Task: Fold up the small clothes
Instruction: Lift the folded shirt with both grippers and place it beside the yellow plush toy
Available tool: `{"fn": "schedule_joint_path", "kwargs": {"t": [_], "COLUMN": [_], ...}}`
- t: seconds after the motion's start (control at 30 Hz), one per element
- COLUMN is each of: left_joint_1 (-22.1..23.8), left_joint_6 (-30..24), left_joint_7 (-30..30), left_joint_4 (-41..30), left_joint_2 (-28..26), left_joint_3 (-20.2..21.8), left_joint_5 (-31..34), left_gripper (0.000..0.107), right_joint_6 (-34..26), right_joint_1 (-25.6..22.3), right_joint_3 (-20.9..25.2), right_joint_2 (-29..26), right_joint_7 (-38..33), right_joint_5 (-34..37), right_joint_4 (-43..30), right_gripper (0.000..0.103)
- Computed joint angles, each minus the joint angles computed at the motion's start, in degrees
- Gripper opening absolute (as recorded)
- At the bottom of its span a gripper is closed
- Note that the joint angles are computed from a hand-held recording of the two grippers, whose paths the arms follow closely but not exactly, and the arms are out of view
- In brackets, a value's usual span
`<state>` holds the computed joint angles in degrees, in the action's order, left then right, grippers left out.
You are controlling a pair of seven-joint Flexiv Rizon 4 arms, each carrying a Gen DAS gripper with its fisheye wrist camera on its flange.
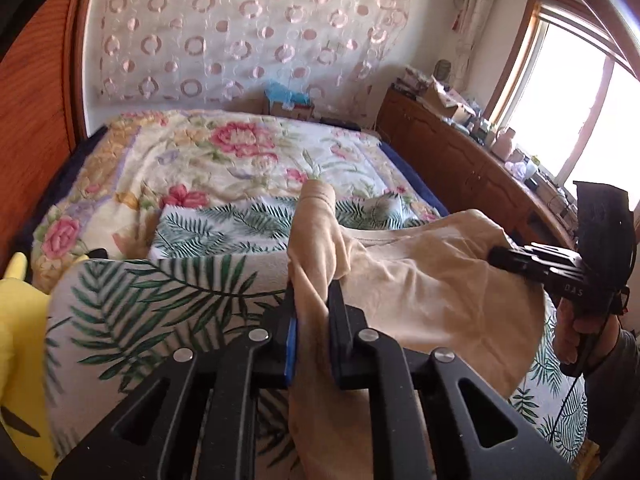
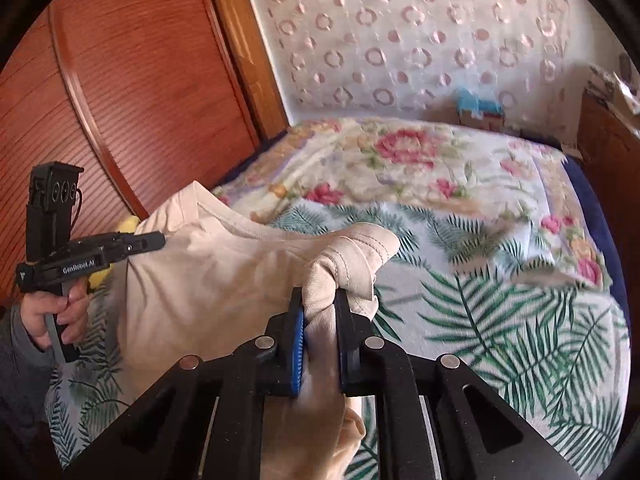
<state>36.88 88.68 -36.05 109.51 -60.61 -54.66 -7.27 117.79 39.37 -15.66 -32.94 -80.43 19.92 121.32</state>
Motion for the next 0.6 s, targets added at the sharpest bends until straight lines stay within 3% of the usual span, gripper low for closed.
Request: {"fn": "schedule_joint_path", "kwargs": {"t": [0.17,0.37,0.6], "left_joint_1": [8.90,16.66,22.27], "left_joint_6": [5.86,13.03,22.99], "left_joint_7": [-1.90,-7.01,-14.51], "left_joint_4": [6.32,10.59,13.15], "left_joint_2": [-2.12,-5.11,-7.89], "left_joint_3": [-5.59,-6.78,-4.64], "left_joint_5": [3.55,9.04,14.67], "left_gripper": [0.013,0.013,0.013], "right_joint_6": [-1.48,-7.71,-16.19], "right_joint_1": [4.33,5.52,-0.67], "right_joint_3": [-3.28,-5.22,0.00], "right_joint_2": [-0.42,-5.01,-14.01], "right_joint_7": [-3.52,-3.51,0.90], "right_joint_5": [-0.80,-7.63,-21.72], "right_joint_4": [-3.49,-13.31,-32.66], "right_gripper": [0.013,0.013,0.012]}}
